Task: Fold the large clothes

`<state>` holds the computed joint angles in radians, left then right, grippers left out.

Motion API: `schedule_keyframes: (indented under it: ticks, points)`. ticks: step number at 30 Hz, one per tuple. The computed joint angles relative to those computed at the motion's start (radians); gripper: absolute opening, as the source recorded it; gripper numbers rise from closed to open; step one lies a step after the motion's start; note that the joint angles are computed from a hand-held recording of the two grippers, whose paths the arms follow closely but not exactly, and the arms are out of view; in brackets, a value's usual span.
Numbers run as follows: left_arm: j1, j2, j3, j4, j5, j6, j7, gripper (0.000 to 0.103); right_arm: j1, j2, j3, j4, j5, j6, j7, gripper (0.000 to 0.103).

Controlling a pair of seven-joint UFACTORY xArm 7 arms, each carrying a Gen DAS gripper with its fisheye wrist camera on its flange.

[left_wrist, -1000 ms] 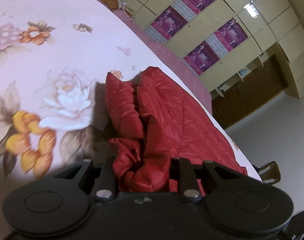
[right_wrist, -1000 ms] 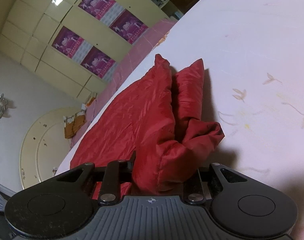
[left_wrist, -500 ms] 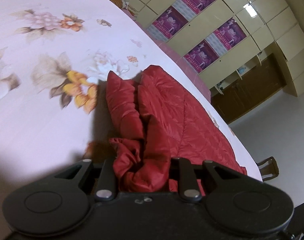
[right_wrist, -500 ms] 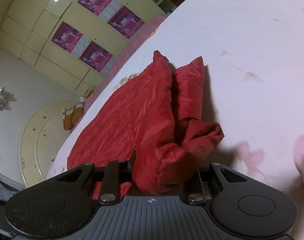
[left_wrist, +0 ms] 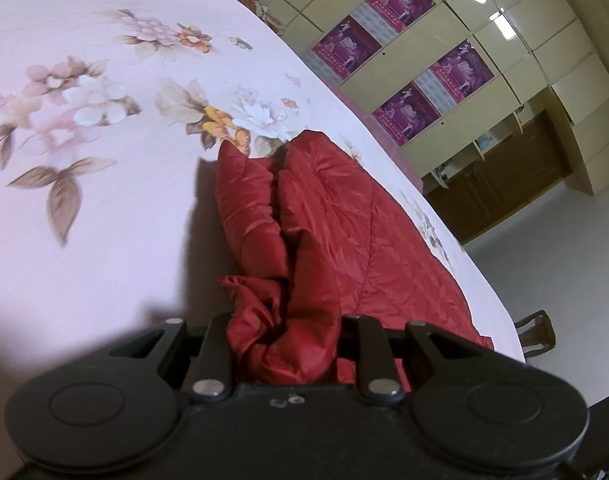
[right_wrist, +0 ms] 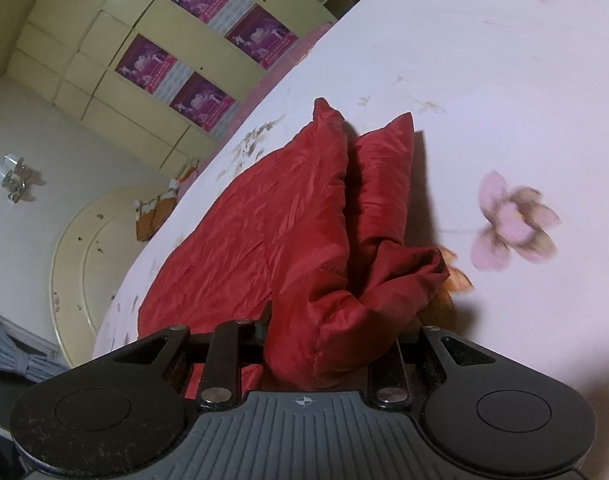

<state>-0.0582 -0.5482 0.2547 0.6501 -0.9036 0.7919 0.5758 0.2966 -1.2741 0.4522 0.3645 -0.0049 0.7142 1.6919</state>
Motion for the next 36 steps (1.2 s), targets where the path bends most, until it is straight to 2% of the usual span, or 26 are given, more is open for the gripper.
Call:
schedule_keyframes:
  ticks: [8,10,11,14,15,16,17,18,19,20,23,25,26,27,31,32,33,36]
  points:
    - [0.015,-0.046,0.025,-0.05,-0.008,0.003,0.012,0.024,0.021,-0.044,-0.021,-0.037,0.004,-0.007,-0.013,0.026]
    - [0.022,-0.045,0.012,-0.064,-0.006,-0.023,-0.004,0.042,0.031,-0.057,-0.023,-0.061,0.014,-0.011,-0.01,0.026]
    - [0.024,-0.042,0.011,-0.07,-0.004,-0.031,-0.012,0.047,0.029,-0.053,-0.022,-0.066,0.019,-0.018,-0.003,0.026]
    - [0.021,-0.059,0.029,-0.089,-0.034,-0.036,-0.009,0.055,0.027,-0.068,-0.018,-0.092,0.027,-0.03,0.023,0.028]
    - [0.031,-0.066,0.024,-0.089,-0.019,-0.034,-0.027,0.057,0.025,-0.075,-0.017,-0.096,0.029,-0.026,0.034,0.042]
    - [0.041,-0.07,0.025,-0.086,0.001,-0.024,-0.044,0.066,0.028,-0.099,-0.015,-0.105,0.026,-0.016,0.043,0.045]
    - [0.05,-0.079,0.026,-0.082,0.019,-0.01,-0.063,0.08,0.029,-0.119,-0.015,-0.104,0.02,0.004,0.045,0.055]
    - [0.058,-0.096,0.029,-0.085,0.032,-0.005,-0.075,0.087,0.026,-0.133,-0.017,-0.086,0.003,0.06,0.031,0.072]
    - [0.072,-0.119,0.021,-0.094,0.05,-0.012,-0.095,0.094,0.019,-0.143,-0.011,-0.055,-0.016,0.141,0.015,0.08]
    - [0.085,-0.14,0.012,-0.104,0.076,-0.018,-0.116,0.095,0.003,-0.149,-0.002,-0.015,-0.039,0.239,-0.004,0.087]
    - [0.075,-0.153,0.041,-0.108,0.099,-0.001,-0.134,0.091,-0.045,-0.207,0.02,0.056,-0.088,0.438,-0.038,0.086]
    - [0.058,-0.147,0.052,-0.111,0.087,-0.014,-0.136,0.089,-0.079,-0.218,0.023,0.087,-0.125,0.456,-0.08,0.065]
    - [0.05,-0.141,0.051,-0.111,0.08,-0.025,-0.136,0.084,-0.095,-0.187,0.008,0.106,-0.138,0.428,-0.12,0.05]
    - [0.047,-0.134,0.043,-0.111,0.078,-0.041,-0.146,0.08,-0.108,-0.153,-0.002,0.119,-0.143,0.393,-0.153,0.04]
    - [0.002,-0.087,0.059,-0.097,0.014,-0.069,-0.15,0.062,-0.151,0.08,-0.016,0.189,-0.155,0.137,-0.28,0.022]
    - [-0.007,-0.072,0.065,-0.091,0.0,-0.065,-0.145,0.054,-0.159,0.148,-0.01,0.21,-0.153,0.073,-0.299,0.009]
    - [-0.012,-0.054,0.066,-0.083,-0.012,-0.061,-0.14,0.051,-0.167,0.214,0.0,0.233,-0.153,0.019,-0.312,0.004]
    - [-0.02,-0.026,0.068,-0.075,-0.06,-0.054,-0.105,0.04,-0.187,0.402,0.027,0.311,-0.172,-0.101,-0.354,0.003]
